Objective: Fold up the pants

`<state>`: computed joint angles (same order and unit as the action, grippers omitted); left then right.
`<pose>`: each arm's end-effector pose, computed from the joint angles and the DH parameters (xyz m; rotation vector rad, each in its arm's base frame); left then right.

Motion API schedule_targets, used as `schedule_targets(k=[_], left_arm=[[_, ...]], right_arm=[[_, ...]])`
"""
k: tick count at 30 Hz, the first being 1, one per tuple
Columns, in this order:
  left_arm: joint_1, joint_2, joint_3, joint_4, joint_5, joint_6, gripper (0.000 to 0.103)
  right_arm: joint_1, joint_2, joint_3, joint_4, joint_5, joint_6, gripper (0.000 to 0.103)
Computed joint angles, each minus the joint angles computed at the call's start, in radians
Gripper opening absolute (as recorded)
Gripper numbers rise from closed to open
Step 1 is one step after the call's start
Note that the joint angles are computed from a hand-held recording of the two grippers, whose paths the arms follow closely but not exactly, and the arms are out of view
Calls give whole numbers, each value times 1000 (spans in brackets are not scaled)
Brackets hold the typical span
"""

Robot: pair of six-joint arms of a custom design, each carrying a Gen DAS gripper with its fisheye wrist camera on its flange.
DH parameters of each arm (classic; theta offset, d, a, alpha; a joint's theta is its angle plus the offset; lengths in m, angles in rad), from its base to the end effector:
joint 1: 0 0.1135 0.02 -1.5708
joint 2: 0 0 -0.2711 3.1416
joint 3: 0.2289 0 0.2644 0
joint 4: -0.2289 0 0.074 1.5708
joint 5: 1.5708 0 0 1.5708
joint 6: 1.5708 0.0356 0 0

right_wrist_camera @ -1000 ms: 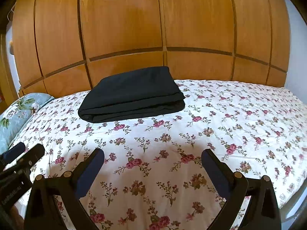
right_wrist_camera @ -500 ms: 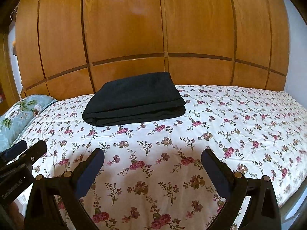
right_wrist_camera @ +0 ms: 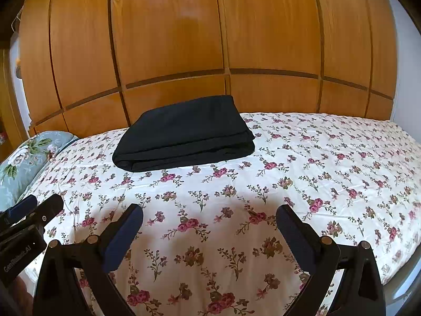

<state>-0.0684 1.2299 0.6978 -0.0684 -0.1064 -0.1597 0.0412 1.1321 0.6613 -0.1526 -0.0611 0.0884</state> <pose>0.2716 -0.0148 0.2282 -0.1596 2.1616 -0.0154 0.2502 0.0125 0.2316 0.0174 2.1963 0.1399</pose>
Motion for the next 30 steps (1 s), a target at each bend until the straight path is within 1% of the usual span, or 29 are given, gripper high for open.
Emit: schedule_targets(k=[14, 30], left_arm=[[11, 12, 5, -8, 18, 7, 73], [8, 27, 9, -13, 13, 3, 73]], right_arm=[[1, 17, 6, -7, -7, 9, 101], [7, 25, 6, -9, -6, 13, 101]])
